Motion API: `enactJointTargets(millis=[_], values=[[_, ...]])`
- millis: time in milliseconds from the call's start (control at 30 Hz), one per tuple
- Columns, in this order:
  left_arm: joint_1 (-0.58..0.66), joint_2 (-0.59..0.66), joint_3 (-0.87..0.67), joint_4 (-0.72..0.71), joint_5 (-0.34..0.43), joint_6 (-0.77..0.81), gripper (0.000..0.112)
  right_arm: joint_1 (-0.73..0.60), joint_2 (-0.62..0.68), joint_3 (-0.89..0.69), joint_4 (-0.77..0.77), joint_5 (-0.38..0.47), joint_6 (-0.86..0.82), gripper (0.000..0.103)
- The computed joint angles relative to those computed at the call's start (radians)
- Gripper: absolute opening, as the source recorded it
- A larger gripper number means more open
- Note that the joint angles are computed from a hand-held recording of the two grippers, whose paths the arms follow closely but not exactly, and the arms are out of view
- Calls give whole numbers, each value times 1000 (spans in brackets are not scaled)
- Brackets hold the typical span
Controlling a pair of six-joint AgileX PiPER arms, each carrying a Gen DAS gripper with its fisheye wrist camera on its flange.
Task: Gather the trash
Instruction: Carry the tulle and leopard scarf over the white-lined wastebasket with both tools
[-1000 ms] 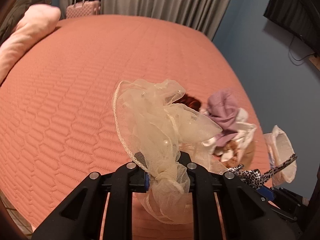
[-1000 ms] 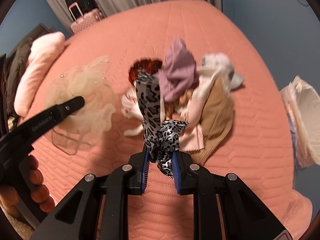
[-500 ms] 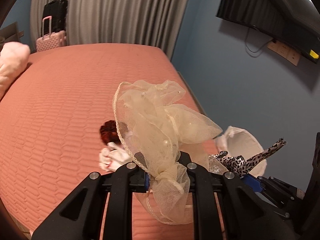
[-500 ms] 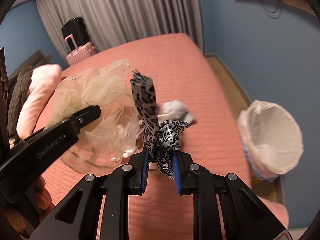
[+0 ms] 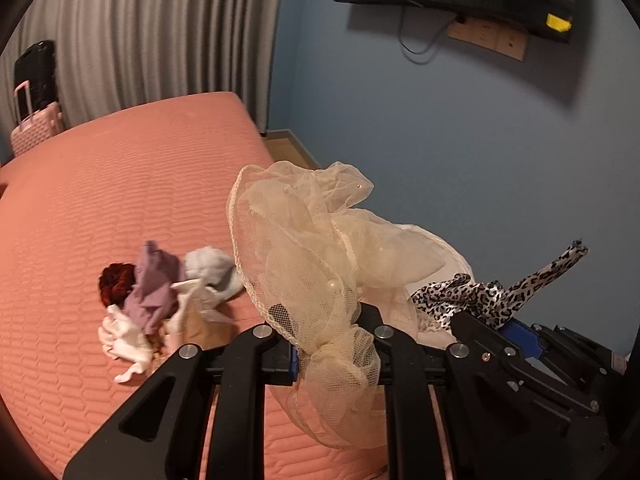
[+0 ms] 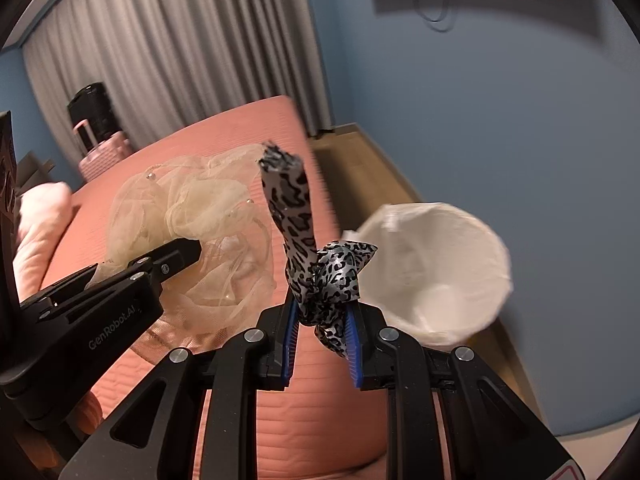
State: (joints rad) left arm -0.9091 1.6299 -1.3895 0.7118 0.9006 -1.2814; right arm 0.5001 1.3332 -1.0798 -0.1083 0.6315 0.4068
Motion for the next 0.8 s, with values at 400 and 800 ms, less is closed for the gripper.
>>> enactJointTargets(millis=[400, 800], values=[[10, 313, -375, -176, -11, 292, 16, -310, 28, 54, 214, -58, -296, 19], [64, 595, -792, -314, 112, 480, 53, -439, 159, 20, 310, -103, -410, 20]])
